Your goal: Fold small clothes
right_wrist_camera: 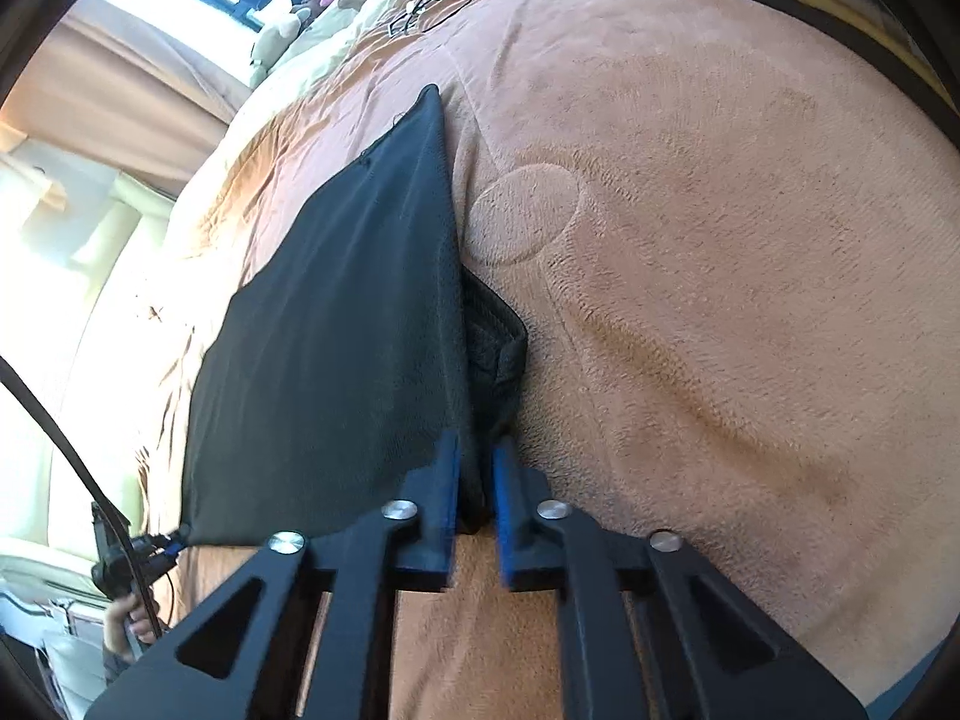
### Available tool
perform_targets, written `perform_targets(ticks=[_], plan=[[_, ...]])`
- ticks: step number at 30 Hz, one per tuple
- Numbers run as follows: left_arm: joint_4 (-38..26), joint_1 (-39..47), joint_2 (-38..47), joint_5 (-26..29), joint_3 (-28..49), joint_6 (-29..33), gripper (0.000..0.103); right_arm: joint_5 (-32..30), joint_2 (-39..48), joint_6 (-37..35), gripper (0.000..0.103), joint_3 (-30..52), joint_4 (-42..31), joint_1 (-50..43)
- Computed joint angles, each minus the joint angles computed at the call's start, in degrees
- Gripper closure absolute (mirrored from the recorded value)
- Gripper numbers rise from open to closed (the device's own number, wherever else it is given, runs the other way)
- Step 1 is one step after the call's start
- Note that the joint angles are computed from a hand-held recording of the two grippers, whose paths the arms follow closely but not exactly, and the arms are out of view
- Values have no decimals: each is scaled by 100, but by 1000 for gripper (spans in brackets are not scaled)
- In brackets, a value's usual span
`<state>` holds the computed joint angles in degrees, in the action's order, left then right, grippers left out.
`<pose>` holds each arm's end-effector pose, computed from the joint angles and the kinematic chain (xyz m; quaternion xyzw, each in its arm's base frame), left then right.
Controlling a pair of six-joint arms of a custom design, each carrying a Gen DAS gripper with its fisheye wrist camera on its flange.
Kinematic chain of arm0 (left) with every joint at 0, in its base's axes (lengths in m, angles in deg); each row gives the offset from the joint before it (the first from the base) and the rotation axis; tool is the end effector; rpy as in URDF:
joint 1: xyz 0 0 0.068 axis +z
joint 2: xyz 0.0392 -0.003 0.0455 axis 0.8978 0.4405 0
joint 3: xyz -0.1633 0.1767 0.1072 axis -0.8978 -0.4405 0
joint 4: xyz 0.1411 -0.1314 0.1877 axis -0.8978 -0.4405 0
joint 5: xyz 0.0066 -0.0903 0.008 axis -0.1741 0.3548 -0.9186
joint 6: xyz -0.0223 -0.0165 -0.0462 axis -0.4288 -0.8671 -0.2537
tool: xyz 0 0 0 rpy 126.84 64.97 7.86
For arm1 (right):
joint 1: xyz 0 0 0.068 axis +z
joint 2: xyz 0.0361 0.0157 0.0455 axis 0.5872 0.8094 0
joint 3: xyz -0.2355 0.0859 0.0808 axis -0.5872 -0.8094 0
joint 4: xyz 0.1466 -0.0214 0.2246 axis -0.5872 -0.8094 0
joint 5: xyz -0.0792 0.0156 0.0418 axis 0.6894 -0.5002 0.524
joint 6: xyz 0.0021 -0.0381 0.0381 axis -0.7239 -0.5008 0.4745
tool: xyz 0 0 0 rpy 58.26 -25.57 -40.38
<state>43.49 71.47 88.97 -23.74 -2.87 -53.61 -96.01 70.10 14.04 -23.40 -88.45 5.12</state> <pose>0.3374 0.0292 0.0594 -0.1516 0.9499 -0.2342 0.1409 0.2524 -0.1241 0.1349 0.2111 0.8882 0.2725 0.3037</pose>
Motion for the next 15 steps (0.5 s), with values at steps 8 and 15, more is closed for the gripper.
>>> perform_targets(ticks=[8, 15], plan=[[224, 195, -750, -75, -589, 130, 97, -137, -681, 0, 100, -397, -54, -48], [177, 311, -1370, -32, -1063, 319, 97, -182, -1335, -543, 100, -729, -570, -191]])
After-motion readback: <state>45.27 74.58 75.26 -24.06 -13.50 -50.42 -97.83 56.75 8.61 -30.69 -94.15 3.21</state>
